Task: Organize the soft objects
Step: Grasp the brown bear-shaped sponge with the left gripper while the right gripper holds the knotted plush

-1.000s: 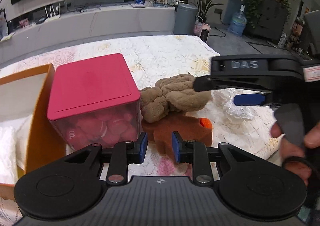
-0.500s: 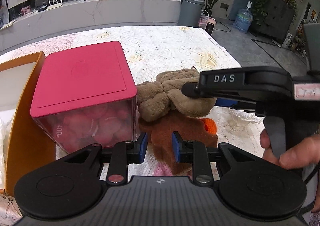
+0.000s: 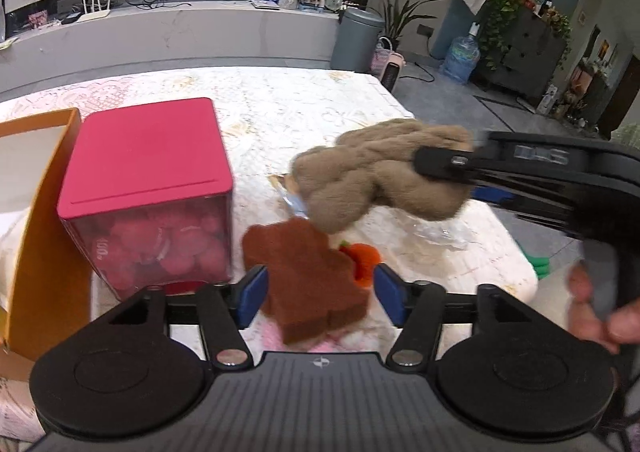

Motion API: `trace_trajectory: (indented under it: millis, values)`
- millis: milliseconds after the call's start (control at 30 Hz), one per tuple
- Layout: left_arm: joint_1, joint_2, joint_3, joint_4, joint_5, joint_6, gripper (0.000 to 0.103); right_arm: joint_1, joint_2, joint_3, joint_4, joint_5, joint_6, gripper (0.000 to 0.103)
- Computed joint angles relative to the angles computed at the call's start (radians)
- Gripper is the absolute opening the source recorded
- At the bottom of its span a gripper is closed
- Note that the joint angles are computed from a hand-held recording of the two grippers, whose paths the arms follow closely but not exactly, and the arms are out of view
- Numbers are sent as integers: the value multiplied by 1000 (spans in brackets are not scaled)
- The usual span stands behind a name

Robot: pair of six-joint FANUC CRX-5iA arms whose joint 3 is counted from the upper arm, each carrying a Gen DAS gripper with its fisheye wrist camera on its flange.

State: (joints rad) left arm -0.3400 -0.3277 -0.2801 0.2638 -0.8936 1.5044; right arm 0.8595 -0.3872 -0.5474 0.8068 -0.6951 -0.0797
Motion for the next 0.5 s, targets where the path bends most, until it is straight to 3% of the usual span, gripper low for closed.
trace_trajectory:
  millis: [167,333,500]
  values:
    - [-51,30,30,-61,-8,68,85,88,-109,-33,7,-179,9,29]
    - [-86,65,55,-115,-25,130,86,146,-95,35,-117,-402,188,29]
    - [-110,101,98,-191,-50,226,86,99,-61,83,-291,-378,368,31]
